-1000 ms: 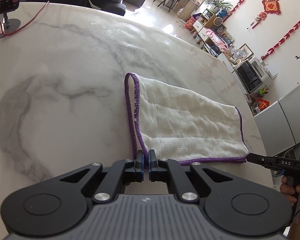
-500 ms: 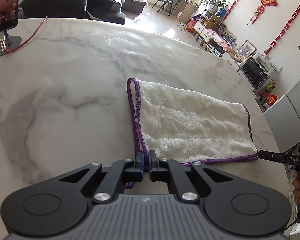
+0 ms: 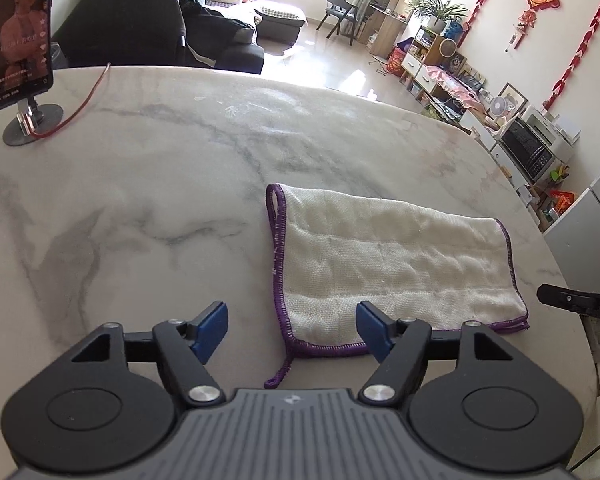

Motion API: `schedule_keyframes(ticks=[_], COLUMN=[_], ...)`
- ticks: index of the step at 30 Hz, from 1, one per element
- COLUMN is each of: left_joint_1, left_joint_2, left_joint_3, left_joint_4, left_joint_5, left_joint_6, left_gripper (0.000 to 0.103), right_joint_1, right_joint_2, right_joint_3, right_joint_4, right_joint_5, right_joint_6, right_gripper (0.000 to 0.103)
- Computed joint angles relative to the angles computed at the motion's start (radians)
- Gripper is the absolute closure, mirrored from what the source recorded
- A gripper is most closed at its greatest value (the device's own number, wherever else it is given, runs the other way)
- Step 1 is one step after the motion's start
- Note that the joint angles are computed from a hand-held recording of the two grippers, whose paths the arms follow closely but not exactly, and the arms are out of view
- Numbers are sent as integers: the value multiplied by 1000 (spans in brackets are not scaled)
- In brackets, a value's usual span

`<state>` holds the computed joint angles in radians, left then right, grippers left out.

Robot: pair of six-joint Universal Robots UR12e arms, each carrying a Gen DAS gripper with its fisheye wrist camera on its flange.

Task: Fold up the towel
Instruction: 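Open both grippers and release the folded towel, then move both grippers to the towel's purple edge and grasp it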

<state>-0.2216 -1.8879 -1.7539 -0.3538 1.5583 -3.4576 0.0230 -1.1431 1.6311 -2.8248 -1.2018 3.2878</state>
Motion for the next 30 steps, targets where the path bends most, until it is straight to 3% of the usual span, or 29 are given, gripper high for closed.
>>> schedule_keyframes(ticks=[2,5,8,13,15,16,17,21,30], left_joint_1=[-9,-15,-20,-28,-27,-26,-25,-21,-20], left_joint_2=[-3,-11,-21,-36,-41,-44,-46,-53,-61], left_joint_3=[-2,-1,10,24,28,31,35,43,49], left_joint_4=[35,80,74,68,75,76,73,56,18], left_joint_5=[28,7,-14,-3,-6,-7,-6,-23,-38], left_joint_6=[22,57,86,116,123,127,129,143,169], left_gripper=[32,38,46,46,46,46,46,46,46], right_joint_1=[3,8,11,17,20,21,22,16,18], right_joint_2=[12,36,65,99,108,110,110,100,111], right_joint_3=[-16,-53,-93,-141,-154,-159,-160,-150,-164], right_joint_4=[-15,-10,9,47,57,62,66,44,88], right_joint_5=[-11,-26,-19,-21,-29,-34,-36,-23,-79], right_joint_6=[-6,-21,-25,-32,-35,-36,-37,-35,-59], right_gripper=[57,66,68,72,81,94,97,98,98])
